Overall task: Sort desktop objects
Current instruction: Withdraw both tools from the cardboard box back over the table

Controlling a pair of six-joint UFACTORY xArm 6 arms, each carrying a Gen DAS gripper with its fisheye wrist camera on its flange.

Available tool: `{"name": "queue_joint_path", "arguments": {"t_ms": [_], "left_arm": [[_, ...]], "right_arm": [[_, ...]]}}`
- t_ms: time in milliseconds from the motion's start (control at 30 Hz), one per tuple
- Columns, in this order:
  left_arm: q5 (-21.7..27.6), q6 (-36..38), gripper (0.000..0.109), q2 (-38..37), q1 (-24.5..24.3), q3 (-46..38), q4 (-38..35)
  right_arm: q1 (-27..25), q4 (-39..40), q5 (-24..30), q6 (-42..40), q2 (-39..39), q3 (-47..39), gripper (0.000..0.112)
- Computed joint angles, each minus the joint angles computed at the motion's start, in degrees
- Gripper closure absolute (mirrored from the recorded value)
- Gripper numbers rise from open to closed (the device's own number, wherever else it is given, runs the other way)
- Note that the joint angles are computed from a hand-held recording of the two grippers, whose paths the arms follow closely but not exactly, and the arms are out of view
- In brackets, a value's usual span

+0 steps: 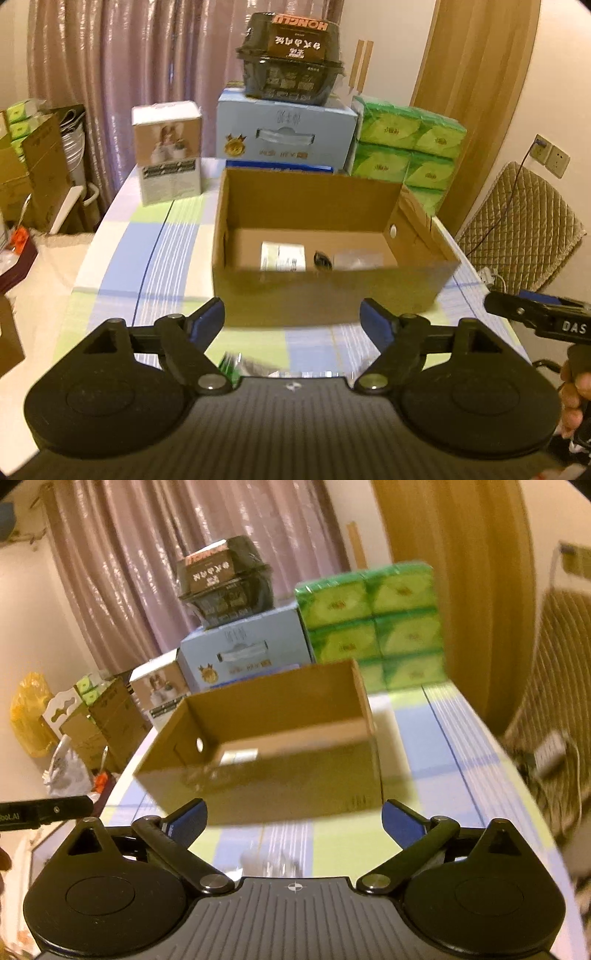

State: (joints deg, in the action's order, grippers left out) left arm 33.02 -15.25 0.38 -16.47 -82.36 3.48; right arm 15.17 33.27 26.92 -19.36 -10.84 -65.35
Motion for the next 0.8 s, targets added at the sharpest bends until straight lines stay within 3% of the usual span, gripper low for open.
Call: {"name": "queue_joint_path", "arguments": {"t_ms": [400,800], "left_arm": [[-0.35,-10.02,0.026,-17.98,-3.83,21.71,4.84],[1.61,-12.47,0.026,-25.35,-6.23,29.89,6.23]], "right_arm": [[-3.44,-3.04,4.84,2.75,-19.12,17.96,0.013],[-4.56,-3.87,7.80,2.48,-25.57,23.44,0.013]]}}
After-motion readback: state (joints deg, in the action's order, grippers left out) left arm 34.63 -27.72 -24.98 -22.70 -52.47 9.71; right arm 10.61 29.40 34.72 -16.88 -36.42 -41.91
